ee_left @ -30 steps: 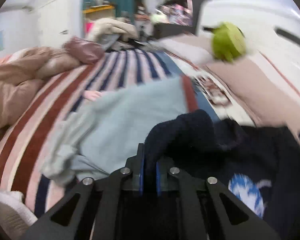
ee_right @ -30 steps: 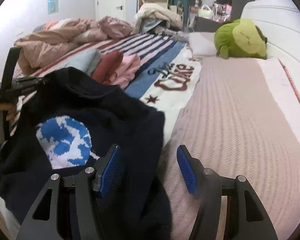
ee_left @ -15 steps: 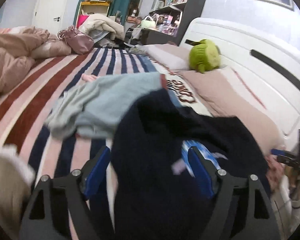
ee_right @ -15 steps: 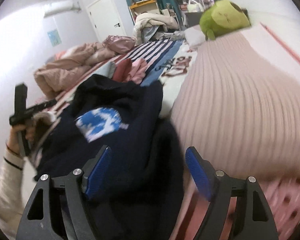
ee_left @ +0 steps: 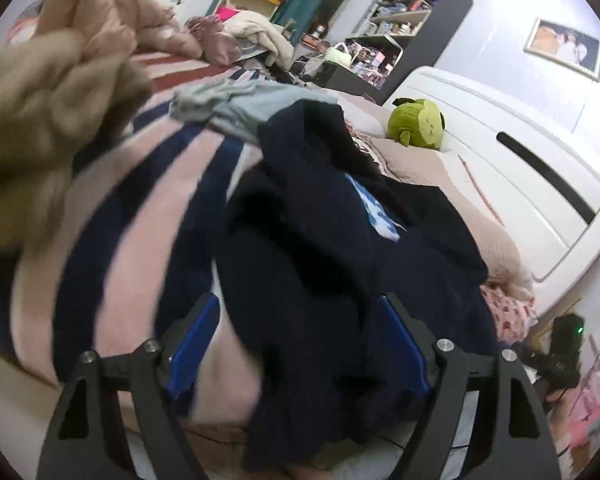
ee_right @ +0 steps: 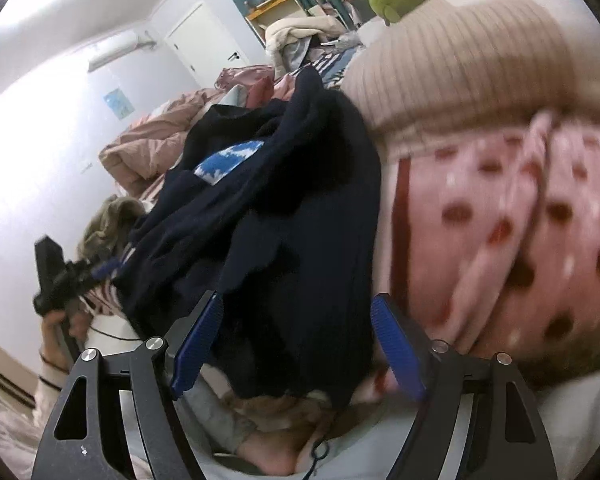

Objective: Fold small clothes

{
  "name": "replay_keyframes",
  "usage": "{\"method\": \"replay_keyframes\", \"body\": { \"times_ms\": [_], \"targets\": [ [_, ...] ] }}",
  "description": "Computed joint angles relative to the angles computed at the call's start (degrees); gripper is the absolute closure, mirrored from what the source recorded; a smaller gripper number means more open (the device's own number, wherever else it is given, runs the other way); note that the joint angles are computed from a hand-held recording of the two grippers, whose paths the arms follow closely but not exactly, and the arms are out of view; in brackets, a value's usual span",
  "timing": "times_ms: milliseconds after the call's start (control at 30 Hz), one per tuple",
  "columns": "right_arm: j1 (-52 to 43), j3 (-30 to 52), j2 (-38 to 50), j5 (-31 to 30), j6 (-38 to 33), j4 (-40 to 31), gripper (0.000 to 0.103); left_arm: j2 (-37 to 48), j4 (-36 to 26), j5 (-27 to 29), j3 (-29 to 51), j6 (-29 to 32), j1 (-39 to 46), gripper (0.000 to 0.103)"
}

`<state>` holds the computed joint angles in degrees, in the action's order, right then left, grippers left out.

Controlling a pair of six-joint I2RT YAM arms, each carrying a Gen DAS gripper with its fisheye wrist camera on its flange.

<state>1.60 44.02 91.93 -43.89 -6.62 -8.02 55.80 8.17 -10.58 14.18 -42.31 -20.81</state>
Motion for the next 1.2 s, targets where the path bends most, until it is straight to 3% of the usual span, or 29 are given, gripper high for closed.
{"method": "replay_keyframes", "body": {
  "times_ms": [200, 400, 467, 533, 567, 667, 733, 800, 833, 900, 933, 1067, 1200],
  "targets": [
    [-1.4, -8.8, 0.4, -2.4, 5.3, 9.6, 0.030, -1.9, 7.5, -10.2, -8.6, -10.7, -11.9, 0.026],
    [1.1, -12.4, 5.8, -2.0, 10.3, 19.4, 0.030, 17.9, 27.9, -9.9, -11.2, -16.9, -14.5, 0.026],
    [2.1, -12.2, 7.0, -2.4, 11.2, 21.2, 0.032, 21.5, 29.1, -9.6, -9.8, -16.6, -14.8, 0.026],
    [3.0, -12.0, 7.3, -3.6, 11.8, 22.0, 0.044, 22.4, 28.0, -8.8, -8.8, -16.7, -15.0, 0.026],
    [3.3, -12.1, 6.9, -4.0, 11.7, 22.3, 0.046, 22.8, 28.7, -7.7, -8.7, -16.6, -14.8, 0.028],
    [4.9, -12.9, 5.1, -4.4, 11.7, 23.5, 0.053, 25.8, 32.8, -5.8, -8.9, -16.3, -15.2, 0.048],
    [5.9, -13.7, 4.2, -5.0, 12.2, 25.3, 0.072, 26.5, 31.2, -5.6, -7.6, -15.6, -15.5, 0.057],
    [7.1, -13.3, 4.1, -3.7, 12.4, 25.4, 0.076, 25.9, 29.5, -5.4, -6.9, -15.2, -15.5, 0.063],
    [7.5, -12.8, 4.2, -2.9, 12.0, 24.7, 0.083, 25.1, 28.7, -5.1, -6.9, -14.9, -15.3, 0.068],
    [8.0, -12.3, 2.9, -1.0, 11.2, 23.2, 0.087, 22.3, 27.1, -4.7, -7.3, -13.9, -15.4, 0.084],
    [7.7, -12.7, 2.3, -1.5, 11.1, 23.6, 0.088, 19.6, 25.2, -5.2, -7.4, -13.2, -16.0, 0.087],
    [5.8, -15.6, -3.5, -8.8, 15.0, 27.9, 0.091, 5.3, 13.5, -10.1, -6.4, -11.4, -20.0, 0.090],
    [4.9, -15.5, -10.9, -12.5, 15.6, 25.5, 0.097, -8.2, 2.6, -15.1, -3.8, -9.0, -24.1, 0.093]
  ]
}}
